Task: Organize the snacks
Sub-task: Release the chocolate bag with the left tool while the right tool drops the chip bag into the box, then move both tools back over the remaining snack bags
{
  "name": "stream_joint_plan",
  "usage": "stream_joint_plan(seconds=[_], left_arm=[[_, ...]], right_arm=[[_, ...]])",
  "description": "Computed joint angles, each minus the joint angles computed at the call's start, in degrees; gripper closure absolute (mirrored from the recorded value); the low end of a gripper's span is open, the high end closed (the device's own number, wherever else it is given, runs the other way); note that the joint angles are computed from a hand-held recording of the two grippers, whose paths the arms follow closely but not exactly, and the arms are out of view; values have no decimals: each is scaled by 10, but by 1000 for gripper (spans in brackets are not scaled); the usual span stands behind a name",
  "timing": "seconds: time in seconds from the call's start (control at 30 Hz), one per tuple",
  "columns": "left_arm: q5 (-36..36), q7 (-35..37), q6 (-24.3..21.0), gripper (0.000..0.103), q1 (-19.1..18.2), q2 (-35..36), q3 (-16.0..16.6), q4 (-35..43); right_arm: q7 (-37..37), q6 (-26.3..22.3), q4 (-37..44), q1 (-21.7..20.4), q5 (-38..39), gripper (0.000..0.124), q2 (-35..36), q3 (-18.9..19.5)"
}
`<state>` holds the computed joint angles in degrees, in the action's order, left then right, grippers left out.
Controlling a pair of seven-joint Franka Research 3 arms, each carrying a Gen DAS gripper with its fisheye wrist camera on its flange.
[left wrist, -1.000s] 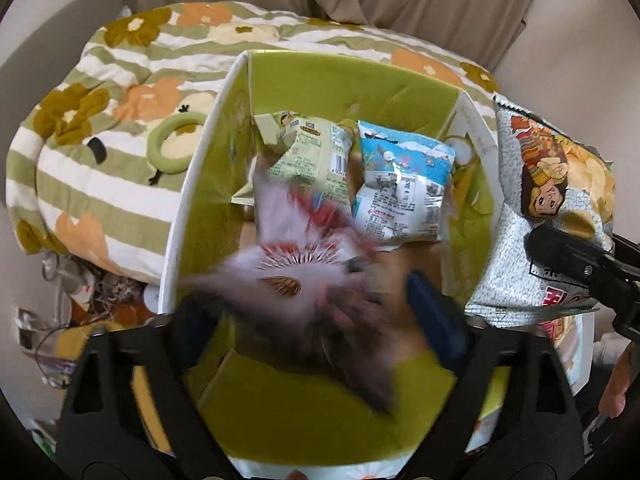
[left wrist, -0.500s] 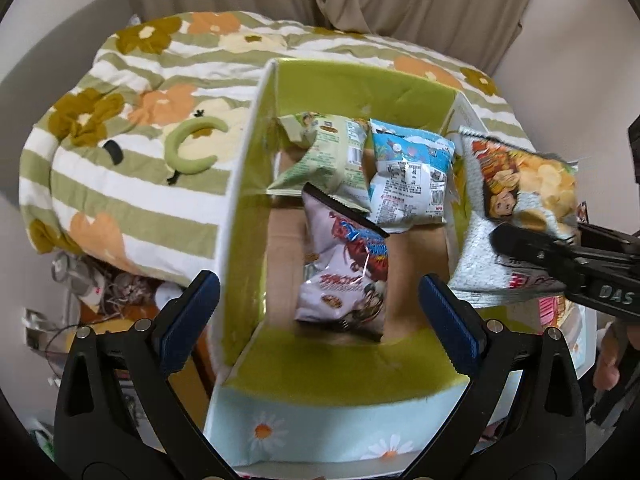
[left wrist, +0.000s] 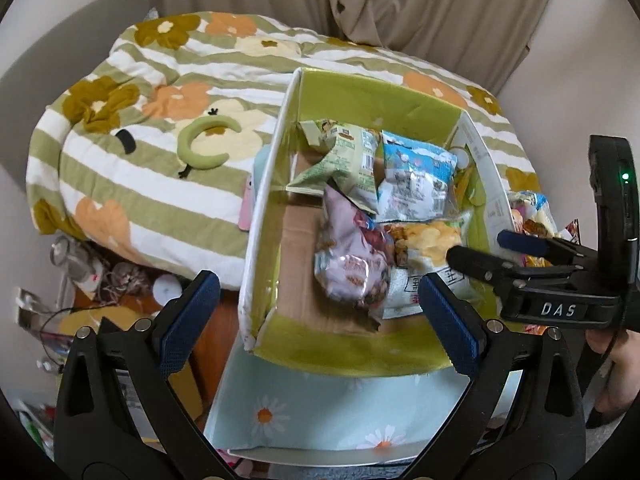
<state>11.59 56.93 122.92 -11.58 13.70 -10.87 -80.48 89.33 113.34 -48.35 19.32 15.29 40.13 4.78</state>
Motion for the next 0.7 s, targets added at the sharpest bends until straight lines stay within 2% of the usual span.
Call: stream_joint_plan(seconds=[0.1, 0.17, 0.37, 0.57, 0.7], left_arm=[[-4, -2, 1, 4, 0, -3, -1, -5], [-8, -5, 5, 4, -1, -7, -2, -9], [-9, -4, 12, 4, -6, -12, -6, -11], [13, -34, 21, 4, -23, -22, -10, -7], [39, -66, 21, 4, -48, -19, -17, 11]], right_arm=[[-11, 85, -111, -2, 10, 27, -63, 0], [-10, 100, -139, 2, -1, 27, -83, -5], [-14, 106, -176, 0, -11, 27, -123, -6], [-38, 181, -280, -7, -15, 27, -210, -9], [-78, 219, -356, -29, 19, 27, -274, -5]])
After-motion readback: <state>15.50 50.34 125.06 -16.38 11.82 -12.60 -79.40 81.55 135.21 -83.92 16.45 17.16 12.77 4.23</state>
